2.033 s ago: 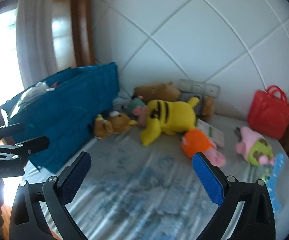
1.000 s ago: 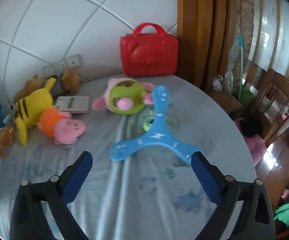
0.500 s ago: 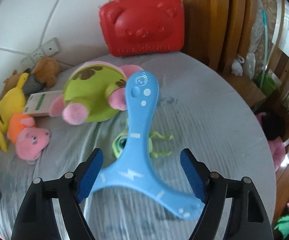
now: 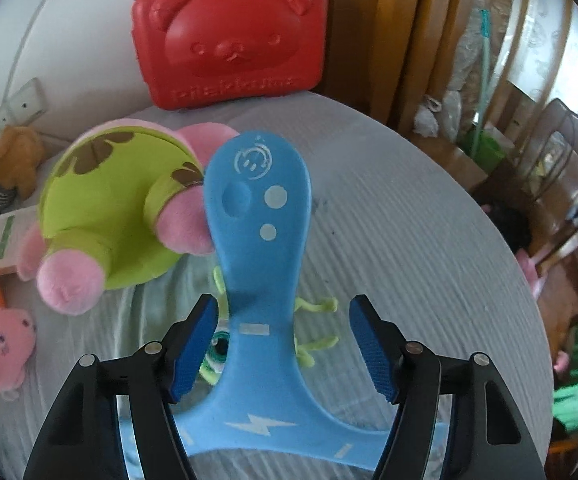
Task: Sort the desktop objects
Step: 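Grasp the green one-eyed plush with the left tool while the right tool lifts the boomerang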
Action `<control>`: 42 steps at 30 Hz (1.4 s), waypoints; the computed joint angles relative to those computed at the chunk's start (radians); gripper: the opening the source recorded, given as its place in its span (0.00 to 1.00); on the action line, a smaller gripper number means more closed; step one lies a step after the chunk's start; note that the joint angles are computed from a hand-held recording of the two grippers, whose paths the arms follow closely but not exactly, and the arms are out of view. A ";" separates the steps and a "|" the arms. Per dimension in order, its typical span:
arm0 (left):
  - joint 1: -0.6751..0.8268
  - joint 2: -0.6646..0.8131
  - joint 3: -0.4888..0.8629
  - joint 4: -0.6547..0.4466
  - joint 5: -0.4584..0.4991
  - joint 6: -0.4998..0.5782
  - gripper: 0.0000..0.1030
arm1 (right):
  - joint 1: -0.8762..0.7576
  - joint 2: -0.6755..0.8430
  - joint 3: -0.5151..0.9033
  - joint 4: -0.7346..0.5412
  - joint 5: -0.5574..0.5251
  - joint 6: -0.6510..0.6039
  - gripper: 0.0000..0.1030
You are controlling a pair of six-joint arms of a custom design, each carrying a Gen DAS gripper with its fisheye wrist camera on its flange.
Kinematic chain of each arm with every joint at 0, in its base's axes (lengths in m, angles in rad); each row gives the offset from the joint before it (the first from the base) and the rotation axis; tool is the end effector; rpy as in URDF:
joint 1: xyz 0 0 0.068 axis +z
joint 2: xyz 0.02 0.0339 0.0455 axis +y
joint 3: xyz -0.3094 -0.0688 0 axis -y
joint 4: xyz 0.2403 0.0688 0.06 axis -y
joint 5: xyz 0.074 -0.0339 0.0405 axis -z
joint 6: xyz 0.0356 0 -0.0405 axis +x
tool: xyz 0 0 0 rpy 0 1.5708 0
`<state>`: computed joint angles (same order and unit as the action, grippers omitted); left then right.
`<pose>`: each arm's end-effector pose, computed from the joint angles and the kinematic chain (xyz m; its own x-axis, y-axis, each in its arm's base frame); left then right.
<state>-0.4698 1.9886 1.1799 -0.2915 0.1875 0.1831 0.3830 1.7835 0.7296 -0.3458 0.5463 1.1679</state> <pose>0.3575 -0.1889 0.1668 -0.6867 0.5493 -0.4761 0.6561 0.7503 -0.0808 0.2611 0.0852 0.1338 -0.5766 0.6151 -0.5377 0.7478 0.6625 -0.0441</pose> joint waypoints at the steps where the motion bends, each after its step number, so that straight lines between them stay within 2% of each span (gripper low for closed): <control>1: 0.003 0.023 0.018 -0.004 0.009 0.007 1.00 | -0.003 0.017 0.010 -0.005 -0.001 0.004 0.62; 3: 0.006 0.065 0.053 -0.011 0.026 0.018 1.00 | -0.002 0.033 0.013 0.014 -0.002 -0.012 0.31; 8: -0.005 0.116 0.098 -0.014 0.041 0.022 1.00 | 0.005 -0.012 -0.017 0.042 0.014 -0.042 0.31; 13: -0.050 0.105 0.082 -0.001 0.028 -0.003 1.00 | 0.050 -0.201 -0.105 -0.002 0.056 -0.020 0.30; 20: -0.202 0.044 0.021 0.036 -0.008 -0.084 1.00 | 0.106 -0.533 -0.182 -0.219 0.133 -0.001 0.30; 24: -0.324 0.060 0.058 0.043 -0.035 -0.191 1.00 | 0.050 -0.745 -0.205 -0.313 0.141 -0.124 0.30; 27: -0.399 0.120 0.146 0.021 -0.075 -0.268 1.00 | -0.103 -0.886 -0.230 -0.317 0.069 -0.333 0.29; 30: -0.457 0.197 0.237 -0.005 -0.116 -0.331 1.00 | -0.357 -1.001 -0.266 -0.270 -0.072 -0.599 0.28; 34: -0.504 0.324 0.371 -0.061 -0.200 -0.386 1.00 | -0.694 -1.049 -0.323 -0.171 -0.301 -0.883 0.28; 37: -0.522 0.406 0.454 -0.096 -0.240 -0.405 0.98 | -0.885 -1.038 -0.366 -0.095 -0.449 -1.022 0.26; 39: -0.528 0.451 0.499 -0.123 -0.248 -0.412 0.68 | -0.986 -1.019 -0.393 -0.049 -0.530 -1.088 0.23; 40: -0.528 0.465 0.513 -0.133 -0.242 -0.418 0.62 | -1.037 -1.003 -0.406 -0.023 -0.575 -1.117 0.21; 42: -0.529 0.469 0.515 -0.135 -0.242 -0.419 0.61 | -1.073 -0.987 -0.413 -0.001 -0.610 -1.137 0.20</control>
